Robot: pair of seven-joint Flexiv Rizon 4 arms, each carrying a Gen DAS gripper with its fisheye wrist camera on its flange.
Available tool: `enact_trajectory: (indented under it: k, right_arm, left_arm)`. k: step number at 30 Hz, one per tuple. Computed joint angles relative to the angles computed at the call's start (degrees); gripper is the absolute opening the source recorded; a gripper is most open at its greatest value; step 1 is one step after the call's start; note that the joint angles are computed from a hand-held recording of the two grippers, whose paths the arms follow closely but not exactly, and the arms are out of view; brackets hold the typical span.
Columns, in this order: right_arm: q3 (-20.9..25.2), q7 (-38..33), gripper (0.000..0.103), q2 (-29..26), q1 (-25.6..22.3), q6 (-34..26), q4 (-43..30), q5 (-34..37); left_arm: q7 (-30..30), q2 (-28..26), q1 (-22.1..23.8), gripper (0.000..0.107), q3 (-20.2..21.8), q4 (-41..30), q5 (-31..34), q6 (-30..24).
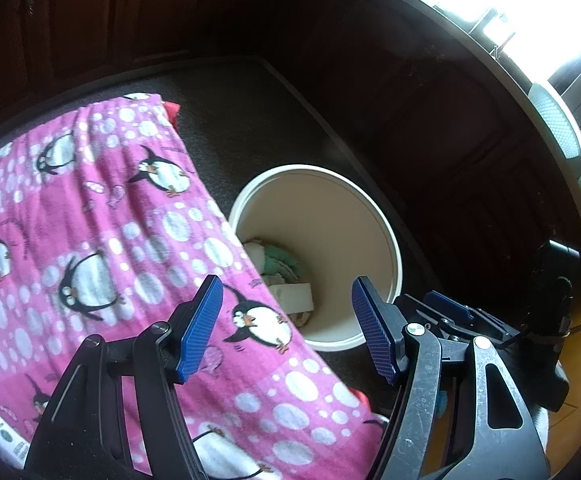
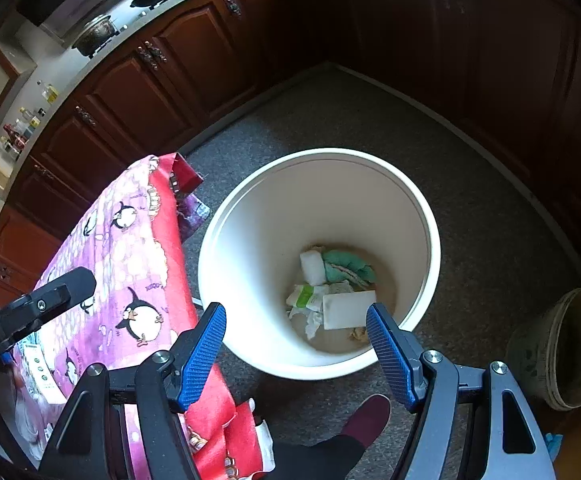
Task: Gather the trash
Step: 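Move both open tools back over the trash on the blanket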
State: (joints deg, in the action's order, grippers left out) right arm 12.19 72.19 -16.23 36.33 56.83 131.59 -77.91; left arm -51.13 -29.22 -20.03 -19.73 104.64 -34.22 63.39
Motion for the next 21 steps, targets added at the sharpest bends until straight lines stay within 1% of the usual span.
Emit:
enact_trajectory:
  k: [5, 10, 13, 16, 21]
  right_arm:
    - [0.22, -1.74, 0.07, -0.38, 0.91, -1.21, -1.72, 0.8]
    - [0.44, -5.27, 0.07, -0.69, 2.68, -3.74, -4.8, 2.23]
    - [0.56, -7.79, 0.07, -1.07, 3.92, -5.7, -7.06, 3.56]
    - [0.2, -9.71, 0.071, -1.75, 5.01, -6.58, -9.54, 3.43]
    - [-0.69, -13.15, 0.072, -4.23, 6.66, -6.64, -14.22, 2.98]
  left_arm:
    - [1.14, 2.3, 1.19, 0.066, -0.12, 2.78, -1.39, 2.24]
    - [2.49, 4.87, 2.13, 0.066, -0.02, 5.42, -3.18, 3.96]
    - [4.83, 7.29, 2.99, 0.066, -0.43, 8.12, -5.6, 5.82]
    - [7.85, 9.86, 3.73, 0.066, -0.24, 10.81, -8.55, 7.1]
    - [11.28, 13.86, 4.0, 0.066, 2.42, 14.46, -12.55, 7.68]
